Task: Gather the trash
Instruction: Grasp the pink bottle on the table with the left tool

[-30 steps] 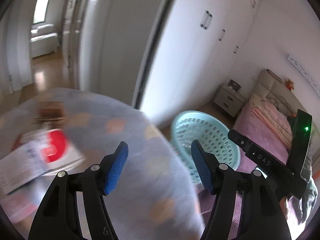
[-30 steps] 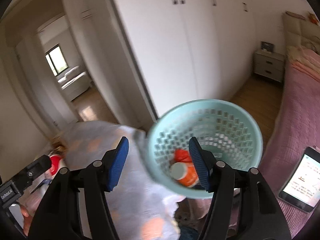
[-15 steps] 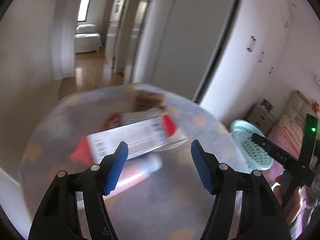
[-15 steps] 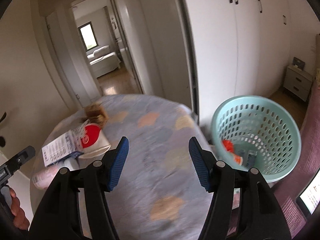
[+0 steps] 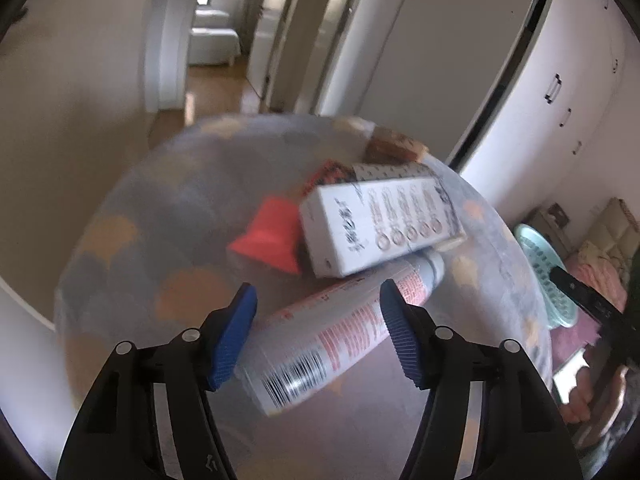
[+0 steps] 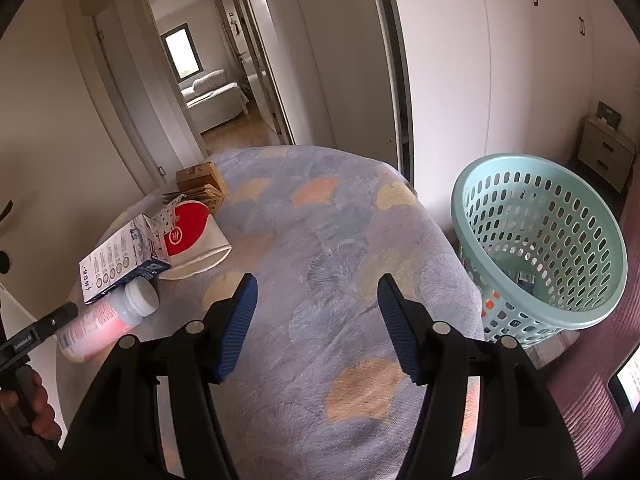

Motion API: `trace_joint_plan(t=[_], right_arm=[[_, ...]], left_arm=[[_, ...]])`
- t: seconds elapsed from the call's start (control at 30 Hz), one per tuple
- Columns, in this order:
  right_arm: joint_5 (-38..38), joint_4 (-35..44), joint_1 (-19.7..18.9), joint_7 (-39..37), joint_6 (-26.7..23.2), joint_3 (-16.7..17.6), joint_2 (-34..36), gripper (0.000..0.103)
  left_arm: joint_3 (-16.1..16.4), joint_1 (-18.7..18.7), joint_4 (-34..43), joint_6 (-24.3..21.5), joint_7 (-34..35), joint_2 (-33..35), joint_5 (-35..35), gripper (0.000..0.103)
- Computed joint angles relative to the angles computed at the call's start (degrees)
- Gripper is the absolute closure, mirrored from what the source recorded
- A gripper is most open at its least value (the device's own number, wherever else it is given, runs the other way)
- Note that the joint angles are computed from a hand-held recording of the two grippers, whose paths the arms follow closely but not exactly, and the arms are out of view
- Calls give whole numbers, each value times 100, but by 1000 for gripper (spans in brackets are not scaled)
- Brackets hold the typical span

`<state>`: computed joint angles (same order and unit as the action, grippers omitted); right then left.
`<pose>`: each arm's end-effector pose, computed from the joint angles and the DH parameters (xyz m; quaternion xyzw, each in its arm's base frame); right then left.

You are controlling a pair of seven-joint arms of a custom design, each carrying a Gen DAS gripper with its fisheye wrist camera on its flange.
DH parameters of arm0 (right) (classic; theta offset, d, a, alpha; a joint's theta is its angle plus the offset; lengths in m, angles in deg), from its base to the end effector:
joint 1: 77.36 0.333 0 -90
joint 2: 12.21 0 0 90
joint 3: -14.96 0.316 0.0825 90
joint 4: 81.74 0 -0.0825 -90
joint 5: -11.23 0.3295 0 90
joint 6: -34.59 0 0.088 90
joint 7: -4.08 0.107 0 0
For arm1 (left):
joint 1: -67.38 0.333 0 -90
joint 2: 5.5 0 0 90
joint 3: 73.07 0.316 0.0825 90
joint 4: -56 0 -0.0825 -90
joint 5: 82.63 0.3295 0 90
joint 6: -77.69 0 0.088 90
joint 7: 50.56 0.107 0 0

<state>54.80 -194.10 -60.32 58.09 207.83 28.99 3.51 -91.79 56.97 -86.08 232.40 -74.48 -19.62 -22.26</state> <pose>0.5464 0.2539 0.4483 -0.7639 0.5001 -0.1162 0.3911 0.3602 -0.2400 0.4445 -0.8122 0.4354 -0.3130 0.2296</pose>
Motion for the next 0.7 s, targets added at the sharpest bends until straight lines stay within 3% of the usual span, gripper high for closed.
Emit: trace_joint_plan(t=[0.1,0.27,0.53,0.63,0.7], right_arm=[[39,4,-16,-22,10,14,-11,44],[66,25,-20,-30,-49,-3,9,44],[156,-46,-31,-160,-80,30,-25,44],[214,-94,-24,-250,-67,36,-81,44],[220,-127,3,-286,-65,24,-111,44]], left_arm=[[-38,-32,-35,317,-143,11,146,46],[-32,-330,186,499,692,347,-533,46],[-10,-691,836,186,1452,1145,-1027,46],[72,-827,1001,58,1448,1356,-1073,46],[144,-881,1065,36,1449,1445,-1092,56]])
